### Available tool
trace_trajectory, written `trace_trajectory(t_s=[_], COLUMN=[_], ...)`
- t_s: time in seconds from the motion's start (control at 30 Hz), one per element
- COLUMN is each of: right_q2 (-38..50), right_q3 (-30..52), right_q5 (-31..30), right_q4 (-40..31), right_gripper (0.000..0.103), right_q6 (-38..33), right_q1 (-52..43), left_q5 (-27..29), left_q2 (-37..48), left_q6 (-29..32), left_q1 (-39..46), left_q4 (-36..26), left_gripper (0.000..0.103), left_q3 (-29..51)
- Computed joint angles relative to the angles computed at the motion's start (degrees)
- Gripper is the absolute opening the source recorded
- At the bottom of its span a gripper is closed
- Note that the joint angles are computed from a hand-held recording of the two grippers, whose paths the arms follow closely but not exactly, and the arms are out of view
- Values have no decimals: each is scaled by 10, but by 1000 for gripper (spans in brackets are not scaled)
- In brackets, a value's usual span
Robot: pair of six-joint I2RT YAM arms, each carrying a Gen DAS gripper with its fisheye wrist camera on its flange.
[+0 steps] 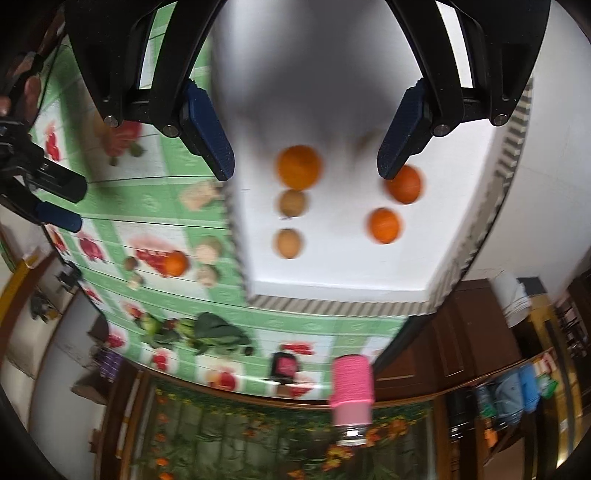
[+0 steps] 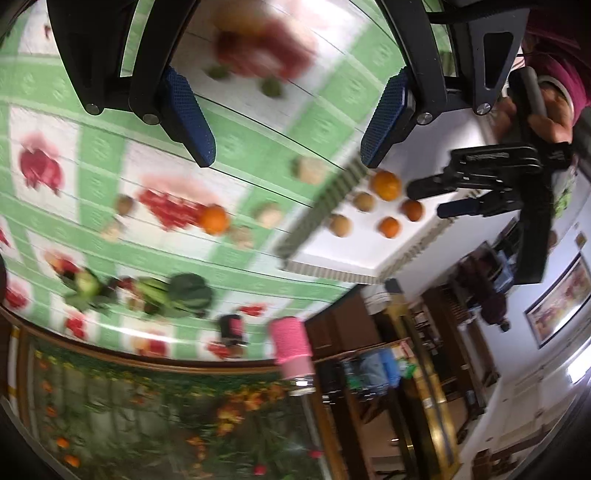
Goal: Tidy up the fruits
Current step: 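Open both grippers to release the jujube and orange in the tray, then move both open grippers back toward the remaining fruits on the table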
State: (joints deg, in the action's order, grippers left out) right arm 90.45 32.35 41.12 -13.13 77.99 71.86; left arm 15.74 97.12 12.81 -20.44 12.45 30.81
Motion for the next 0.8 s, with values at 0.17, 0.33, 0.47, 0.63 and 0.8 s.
trace_trajectory(t_s=[0.17,0.33,0.47,0.63,0.8], right_q2=[-29,-38,-41,-48,-56], right_q3=[-44,-70,-86,-101,-112], right_q5=[10,8,7,3,-17], right_q4=[-54,-80,-65,-29,11], right_gripper=[83,83,83,83,83], right_q6=[108,180,186,148,81], right_q1=[41,74,76,56,9], left_q5=[-21,-43,-56,-62,-95], left_q2=[-14,0,25,81,113], left_q6=[-17,13,87,171,228], left_q1=[-72,-140,-175,-183,-194], left_q4=[3,5,-23,-79,-66], left_gripper=[80,80,80,79,78], left_q3=[-9,8,47,109,127])
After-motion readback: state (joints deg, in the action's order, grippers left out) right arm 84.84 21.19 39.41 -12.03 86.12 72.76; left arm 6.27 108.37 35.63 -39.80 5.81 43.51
